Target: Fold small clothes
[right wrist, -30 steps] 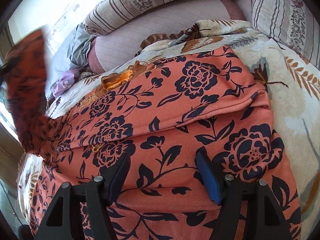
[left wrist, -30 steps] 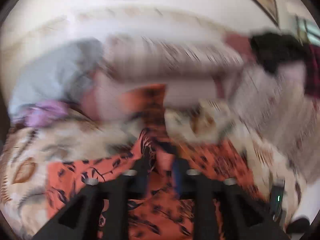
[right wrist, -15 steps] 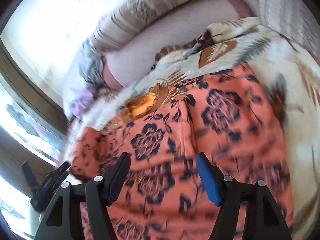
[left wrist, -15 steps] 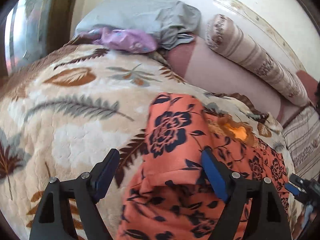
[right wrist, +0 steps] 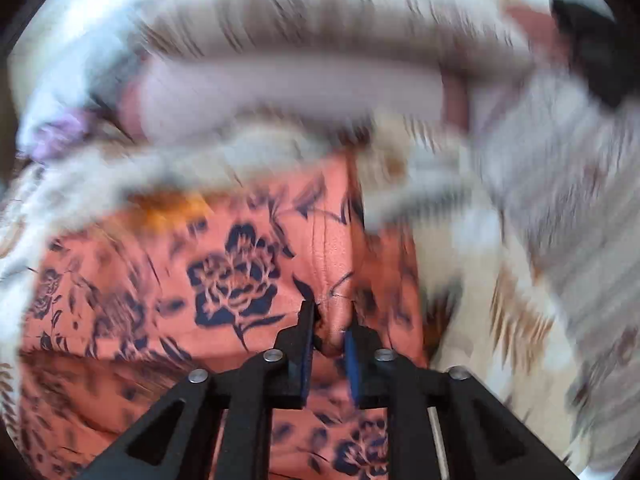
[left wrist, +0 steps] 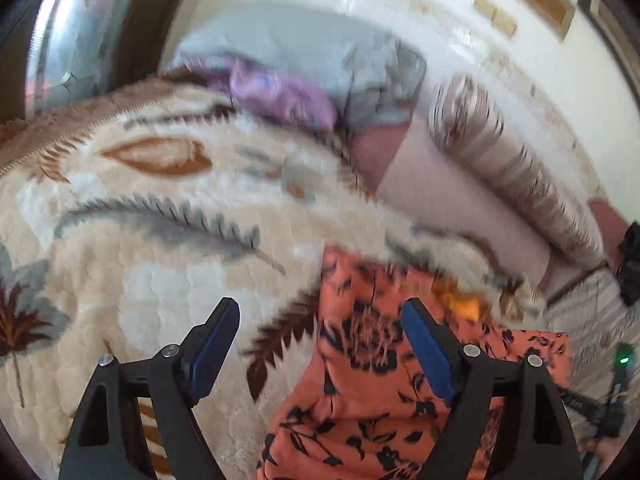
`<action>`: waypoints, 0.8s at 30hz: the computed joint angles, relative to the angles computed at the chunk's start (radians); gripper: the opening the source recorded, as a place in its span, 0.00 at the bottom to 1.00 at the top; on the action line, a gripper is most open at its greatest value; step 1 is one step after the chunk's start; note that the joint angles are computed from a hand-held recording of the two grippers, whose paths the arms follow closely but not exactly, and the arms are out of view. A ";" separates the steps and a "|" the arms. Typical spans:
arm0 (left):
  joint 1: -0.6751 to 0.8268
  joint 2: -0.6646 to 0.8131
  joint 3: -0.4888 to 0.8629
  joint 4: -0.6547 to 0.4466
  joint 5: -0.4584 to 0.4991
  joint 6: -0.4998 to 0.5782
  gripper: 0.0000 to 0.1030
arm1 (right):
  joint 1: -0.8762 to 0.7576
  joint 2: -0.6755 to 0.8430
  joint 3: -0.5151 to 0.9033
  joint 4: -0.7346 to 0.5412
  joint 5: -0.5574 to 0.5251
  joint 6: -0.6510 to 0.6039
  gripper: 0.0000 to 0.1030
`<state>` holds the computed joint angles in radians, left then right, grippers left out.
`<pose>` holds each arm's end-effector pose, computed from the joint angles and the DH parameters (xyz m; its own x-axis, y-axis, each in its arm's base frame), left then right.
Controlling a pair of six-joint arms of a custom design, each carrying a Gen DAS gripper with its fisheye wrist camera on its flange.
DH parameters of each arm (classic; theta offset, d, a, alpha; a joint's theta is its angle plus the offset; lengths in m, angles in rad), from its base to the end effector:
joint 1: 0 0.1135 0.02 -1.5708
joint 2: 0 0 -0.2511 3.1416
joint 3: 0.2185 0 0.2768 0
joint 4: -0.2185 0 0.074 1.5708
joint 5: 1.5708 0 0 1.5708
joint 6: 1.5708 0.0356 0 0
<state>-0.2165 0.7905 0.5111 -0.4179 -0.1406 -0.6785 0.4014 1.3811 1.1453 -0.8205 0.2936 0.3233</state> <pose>0.1997 -0.0388 0.2050 -0.5559 -0.5140 -0.6533 -0.3097 0.8574 -0.4111 0.2826 0.1087 0.2612 -0.8370 -0.0249 -0.5466 0.0243 0.9963 -0.0825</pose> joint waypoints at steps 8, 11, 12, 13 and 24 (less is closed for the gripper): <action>-0.168 0.332 0.137 -0.071 -0.110 0.084 0.24 | -0.172 -0.122 -0.090 -0.001 -0.313 0.044 0.24; -0.208 0.375 0.153 -0.085 -0.227 0.069 0.25 | -0.224 -0.205 -0.111 0.065 -0.399 0.079 0.56; -0.186 0.413 0.158 -0.077 -0.170 0.077 0.27 | -0.251 -0.166 -0.110 0.074 -0.468 0.069 0.83; -0.191 0.413 0.149 -0.061 -0.186 0.078 0.29 | -0.241 -0.077 -0.073 0.038 -0.496 0.047 0.80; -0.235 0.463 0.166 -0.030 -0.141 0.089 0.77 | -0.208 -0.041 0.035 0.054 -0.352 0.056 0.86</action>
